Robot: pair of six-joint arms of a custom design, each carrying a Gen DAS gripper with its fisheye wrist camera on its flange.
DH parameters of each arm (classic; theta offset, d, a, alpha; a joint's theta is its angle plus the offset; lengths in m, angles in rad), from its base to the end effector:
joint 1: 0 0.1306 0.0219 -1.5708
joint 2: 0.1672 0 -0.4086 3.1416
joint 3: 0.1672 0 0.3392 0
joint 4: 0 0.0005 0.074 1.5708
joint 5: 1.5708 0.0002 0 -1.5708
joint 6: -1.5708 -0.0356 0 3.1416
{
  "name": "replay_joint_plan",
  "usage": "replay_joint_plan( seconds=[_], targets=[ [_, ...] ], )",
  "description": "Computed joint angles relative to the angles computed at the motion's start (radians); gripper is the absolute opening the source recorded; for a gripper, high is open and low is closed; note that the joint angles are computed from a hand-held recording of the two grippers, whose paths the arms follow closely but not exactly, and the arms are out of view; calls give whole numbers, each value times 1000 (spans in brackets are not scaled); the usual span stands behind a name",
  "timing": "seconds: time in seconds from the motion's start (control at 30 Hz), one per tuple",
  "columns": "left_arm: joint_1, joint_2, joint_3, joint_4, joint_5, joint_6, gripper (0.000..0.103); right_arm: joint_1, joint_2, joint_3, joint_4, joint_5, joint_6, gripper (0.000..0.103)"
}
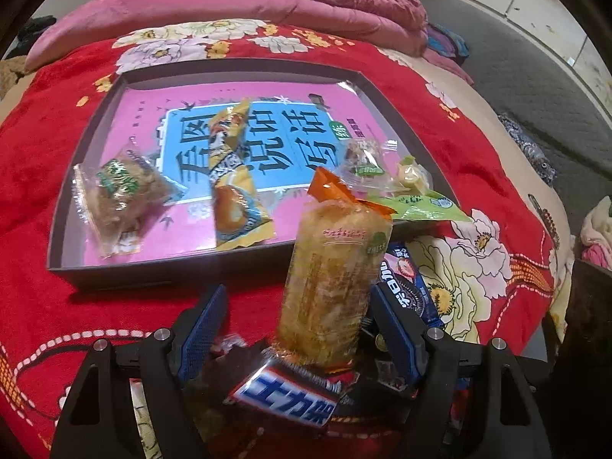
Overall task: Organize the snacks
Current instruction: 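Grasp the tall clear orange-topped bread bag with left gripper while right grasps the green cartoon-boy bag, then carry the bread bag with left gripper over the tray while right carries the cartoon-boy bag toward it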
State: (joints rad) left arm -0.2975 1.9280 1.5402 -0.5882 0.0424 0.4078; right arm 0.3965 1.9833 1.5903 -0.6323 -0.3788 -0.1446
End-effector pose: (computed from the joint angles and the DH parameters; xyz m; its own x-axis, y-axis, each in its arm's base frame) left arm 0.5747 -0.1783 0.2652 -0.8521 -0.1532 -0.5005 -0.0243 0.9668 -0.2545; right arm 0.5619 0.2490 0.2509 -0.8575 -0.2139 -0.4679 -0.4166 0.8223 0.3876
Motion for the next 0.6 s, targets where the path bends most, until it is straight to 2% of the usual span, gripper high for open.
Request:
replay_joint_plan(
  seconds=[0.1, 0.37, 0.5, 0.6],
  targets=[
    [-1, 9, 9, -2, 12, 5, 78, -6, -5, -6, 3, -12, -6, 32],
    [2, 4, -1, 19, 44, 8, 45, -21, -23, -27, 25, -22, -25, 32],
    [7, -15, -24, 41, 31, 13, 43, -27, -28, -33, 37, -34, -39, 32],
    [12, -52, -67, 96, 23, 20, 43, -30, -37, -45, 67, -49, -51, 32]
  ],
)
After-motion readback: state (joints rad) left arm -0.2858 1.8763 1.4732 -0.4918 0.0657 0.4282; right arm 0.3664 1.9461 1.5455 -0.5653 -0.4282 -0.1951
